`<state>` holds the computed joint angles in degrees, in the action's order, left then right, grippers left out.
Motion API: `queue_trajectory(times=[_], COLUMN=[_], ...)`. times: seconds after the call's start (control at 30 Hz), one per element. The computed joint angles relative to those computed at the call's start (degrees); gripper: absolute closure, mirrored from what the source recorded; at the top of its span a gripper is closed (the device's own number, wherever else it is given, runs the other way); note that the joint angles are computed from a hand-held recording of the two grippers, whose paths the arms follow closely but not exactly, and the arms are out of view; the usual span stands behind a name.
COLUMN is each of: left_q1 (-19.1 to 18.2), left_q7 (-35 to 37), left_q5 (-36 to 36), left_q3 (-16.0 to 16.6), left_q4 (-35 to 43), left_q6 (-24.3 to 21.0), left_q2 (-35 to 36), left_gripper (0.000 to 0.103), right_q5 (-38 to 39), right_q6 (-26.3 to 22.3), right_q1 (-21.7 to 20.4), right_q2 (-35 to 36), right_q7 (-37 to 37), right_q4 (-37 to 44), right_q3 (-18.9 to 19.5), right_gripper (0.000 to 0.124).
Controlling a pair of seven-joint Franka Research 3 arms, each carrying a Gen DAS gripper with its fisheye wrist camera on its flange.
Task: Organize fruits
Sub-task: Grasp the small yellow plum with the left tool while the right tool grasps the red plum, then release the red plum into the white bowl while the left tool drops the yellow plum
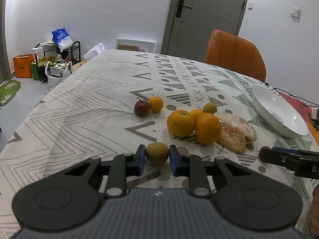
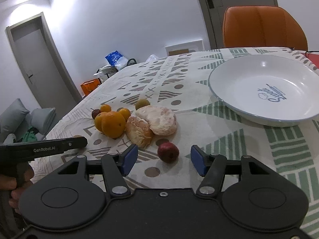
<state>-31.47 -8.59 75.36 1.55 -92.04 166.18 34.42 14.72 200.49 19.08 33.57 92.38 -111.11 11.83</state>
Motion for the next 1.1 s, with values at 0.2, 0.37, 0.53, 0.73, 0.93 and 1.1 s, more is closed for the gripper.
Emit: queue_trajectory(times=[0.2, 0.37, 0.53, 0.73, 0.93, 1.1], left_q1=[-0.07, -0.07, -0.24, -0.71, -1.72, -2.81], left_q7=[-0.64, -0.63, -0.54, 1.42, 4.33, 7.35], left_q5=[0.92, 1.42, 2.16, 1.56, -0.4, -2.85], left_q3=[0.03, -0.4, -0.65, -0.79, -0.5, 0.17], left_q4=[-0.48, 0.0, 0.94, 3.47, 6.72, 9.75], left_q6=[-0.62, -1.13, -1.34, -1.15, -0.66, 0.23], left_q2=[-0.73, -0.69, -0.4, 0.95, 2.92, 4.84], left_gripper=[0.079, 0.079, 0.079, 0.079, 0.079, 0.079], right_q5=[-0.29, -2.28, -4.48, -5.32, -4.95, -4.46], right_q6=[-1.11, -0.75, 1.81, 4.49, 7.32, 9.45], right_q1=[0.84, -2.25, -4.38, -4.02, -3.39, -3.04], right_q2=[1.15, 1.67, 0.77, -0.48, -1.5, -2.39], right_q7=[-0.83, -0.35, 1.18, 2.81, 4.32, 5.35], right_q4=[1.84, 1.75, -0.37, -2.24, -4.0, -5.45], right_q3=[-0.51, 2.49, 4.05, 2.81, 1.31, 0.09], right_gripper=[0.083, 0.101, 0.101, 0.101, 0.101, 0.101])
